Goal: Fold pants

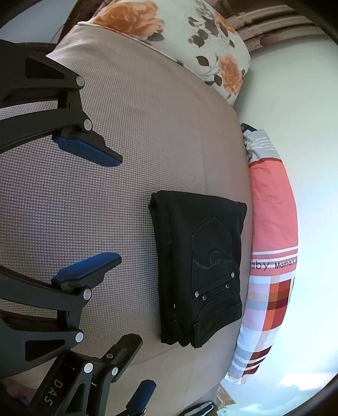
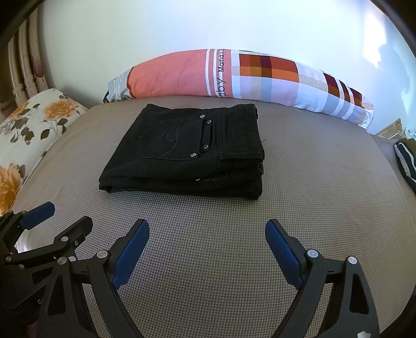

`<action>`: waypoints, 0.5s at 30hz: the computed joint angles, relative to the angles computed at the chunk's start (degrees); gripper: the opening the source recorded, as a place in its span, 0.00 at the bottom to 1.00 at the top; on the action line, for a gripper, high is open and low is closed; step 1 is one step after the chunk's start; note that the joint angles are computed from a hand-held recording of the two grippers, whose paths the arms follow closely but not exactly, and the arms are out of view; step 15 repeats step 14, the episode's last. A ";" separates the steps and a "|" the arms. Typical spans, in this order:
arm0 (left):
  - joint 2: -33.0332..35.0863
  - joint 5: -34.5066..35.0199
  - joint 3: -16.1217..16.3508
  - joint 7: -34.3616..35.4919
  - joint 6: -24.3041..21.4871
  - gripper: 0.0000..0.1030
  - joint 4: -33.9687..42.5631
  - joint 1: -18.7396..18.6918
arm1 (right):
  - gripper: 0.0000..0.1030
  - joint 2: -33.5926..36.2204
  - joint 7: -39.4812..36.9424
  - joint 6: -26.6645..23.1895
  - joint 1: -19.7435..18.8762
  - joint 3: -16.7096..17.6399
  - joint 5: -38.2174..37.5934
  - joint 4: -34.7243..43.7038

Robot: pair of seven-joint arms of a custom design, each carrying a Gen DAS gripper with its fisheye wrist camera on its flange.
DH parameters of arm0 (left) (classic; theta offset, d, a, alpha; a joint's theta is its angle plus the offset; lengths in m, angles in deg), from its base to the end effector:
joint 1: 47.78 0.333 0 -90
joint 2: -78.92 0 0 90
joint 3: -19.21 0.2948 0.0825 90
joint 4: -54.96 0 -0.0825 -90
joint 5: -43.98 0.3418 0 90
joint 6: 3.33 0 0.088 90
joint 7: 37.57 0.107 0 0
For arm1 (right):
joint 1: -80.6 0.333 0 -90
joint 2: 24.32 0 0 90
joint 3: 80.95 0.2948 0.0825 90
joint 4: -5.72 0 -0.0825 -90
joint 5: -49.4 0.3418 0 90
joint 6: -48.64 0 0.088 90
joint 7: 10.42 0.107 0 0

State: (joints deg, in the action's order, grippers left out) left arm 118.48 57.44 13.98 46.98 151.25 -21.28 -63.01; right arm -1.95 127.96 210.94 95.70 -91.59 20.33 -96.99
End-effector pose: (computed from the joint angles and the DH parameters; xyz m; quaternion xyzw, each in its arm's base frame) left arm 0.6880 -0.2443 0.4060 -0.5212 0.7839 -0.2504 0.2263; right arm 0.6407 0.0894 0.4100 -0.5572 0.7510 -0.2673 0.2326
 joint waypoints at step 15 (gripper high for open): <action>0.48 -1.33 -0.70 1.25 -0.95 0.67 0.64 0.52 | 0.87 0.10 -0.34 0.04 -0.02 -0.04 0.23 0.06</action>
